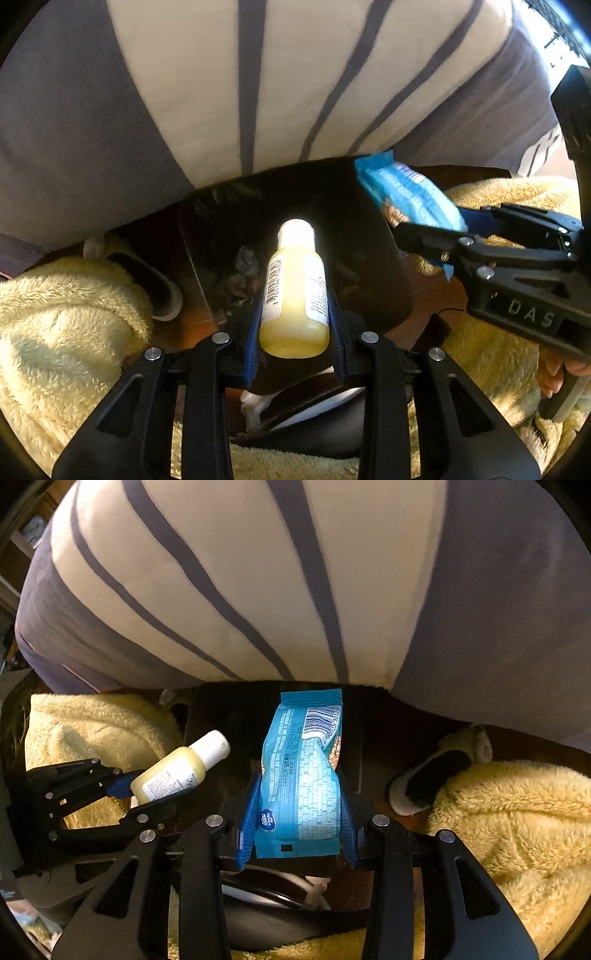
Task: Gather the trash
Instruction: 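Open both grippers over the bin and lift back to the bed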
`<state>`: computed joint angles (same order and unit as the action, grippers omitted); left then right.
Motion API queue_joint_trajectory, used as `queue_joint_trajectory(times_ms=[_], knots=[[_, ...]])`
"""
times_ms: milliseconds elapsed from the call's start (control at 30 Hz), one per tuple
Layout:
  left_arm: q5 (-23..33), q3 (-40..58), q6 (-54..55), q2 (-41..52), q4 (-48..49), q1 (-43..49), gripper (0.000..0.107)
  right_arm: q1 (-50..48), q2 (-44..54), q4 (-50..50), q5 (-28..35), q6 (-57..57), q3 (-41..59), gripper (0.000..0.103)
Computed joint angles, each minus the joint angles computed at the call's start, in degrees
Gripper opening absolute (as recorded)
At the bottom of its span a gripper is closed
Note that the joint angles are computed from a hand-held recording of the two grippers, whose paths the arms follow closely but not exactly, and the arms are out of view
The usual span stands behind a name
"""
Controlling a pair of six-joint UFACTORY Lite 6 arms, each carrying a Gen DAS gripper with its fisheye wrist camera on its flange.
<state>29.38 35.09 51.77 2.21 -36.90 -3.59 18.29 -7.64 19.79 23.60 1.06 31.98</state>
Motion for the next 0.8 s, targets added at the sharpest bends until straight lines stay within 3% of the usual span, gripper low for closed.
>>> queue_joint_trajectory(times_ms=[300, 367, 500, 700, 800], knots=[[1.94, 4.81, -3.09, 3.91, 1.61, 0.84, 0.034, -2.17, 1.37, 3.3, 1.4, -4.2, 1.9, 0.044], [2.5, 4.93, -4.64, 2.66, 2.33, 0.88, 0.039, -1.94, 1.11, 2.52, 1.42, -3.12, 1.91, 0.052], [3.41, 4.84, -6.89, -0.15, 3.89, 1.84, 0.046, -1.5, -1.29, -0.54, 1.66, 1.18, 1.61, 0.058], [4.34, 3.82, -9.16, -6.08, 5.87, 2.97, 0.063, -0.31, -9.67, -14.59, 4.32, 16.33, 1.14, 0.082], [4.21, 3.22, -8.45, -8.73, 6.13, 3.84, 0.071, -0.29, -13.27, -17.92, 5.99, 19.54, 1.05, 0.084]])
